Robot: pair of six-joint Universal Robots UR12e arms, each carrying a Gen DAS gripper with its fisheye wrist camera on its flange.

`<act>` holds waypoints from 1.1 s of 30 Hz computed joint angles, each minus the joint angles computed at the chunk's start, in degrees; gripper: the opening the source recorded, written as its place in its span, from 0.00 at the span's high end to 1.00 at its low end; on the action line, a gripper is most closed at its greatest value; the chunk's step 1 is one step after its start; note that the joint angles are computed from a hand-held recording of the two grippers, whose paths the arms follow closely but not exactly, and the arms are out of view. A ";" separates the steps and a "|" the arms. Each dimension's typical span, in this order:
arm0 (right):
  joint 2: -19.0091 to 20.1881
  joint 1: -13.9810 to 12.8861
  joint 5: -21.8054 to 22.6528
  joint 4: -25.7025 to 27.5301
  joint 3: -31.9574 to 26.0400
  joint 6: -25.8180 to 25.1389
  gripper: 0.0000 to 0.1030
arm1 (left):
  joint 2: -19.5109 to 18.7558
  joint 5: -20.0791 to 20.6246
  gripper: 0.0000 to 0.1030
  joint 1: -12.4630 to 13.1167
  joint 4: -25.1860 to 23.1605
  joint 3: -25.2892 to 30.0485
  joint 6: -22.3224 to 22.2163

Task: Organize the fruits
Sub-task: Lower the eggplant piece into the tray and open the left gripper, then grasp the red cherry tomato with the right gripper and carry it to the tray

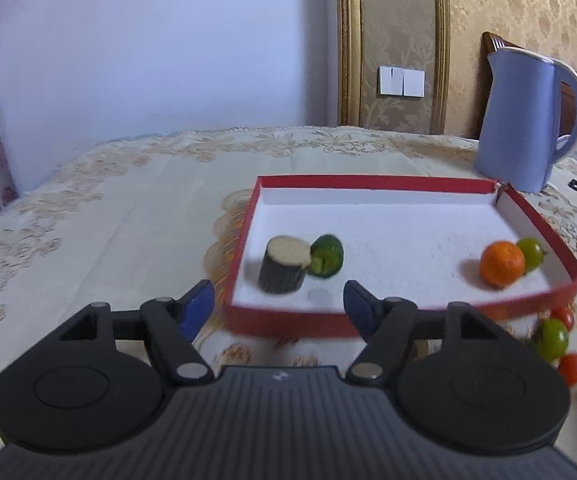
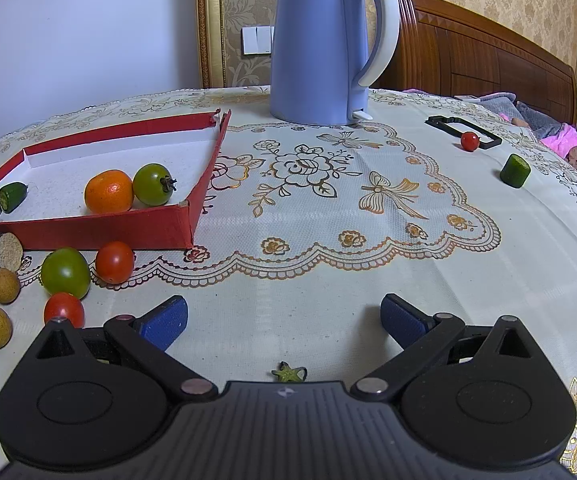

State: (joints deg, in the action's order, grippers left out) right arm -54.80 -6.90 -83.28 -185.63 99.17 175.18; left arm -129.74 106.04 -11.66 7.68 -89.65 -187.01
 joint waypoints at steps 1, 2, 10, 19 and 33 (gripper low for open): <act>0.00 0.00 0.00 0.00 0.00 0.00 0.00 | 0.39 -0.25 0.33 0.01 0.62 -0.83 0.20; 0.00 0.00 0.00 0.00 0.00 0.00 0.00 | 0.78 -0.46 0.32 0.04 0.98 -1.59 -0.02; 0.02 -0.09 0.36 -0.44 0.09 0.29 0.00 | 1.26 0.13 0.24 0.31 -5.29 -2.79 -4.96; -1.13 -1.09 11.17 -7.01 3.94 0.01 0.00 | 1.25 0.28 0.12 0.53 -5.49 -3.00 -6.03; -1.55 1.81 13.24 -2.98 3.43 -8.11 0.48 | 1.19 1.62 0.00 0.49 -7.55 -2.52 -7.22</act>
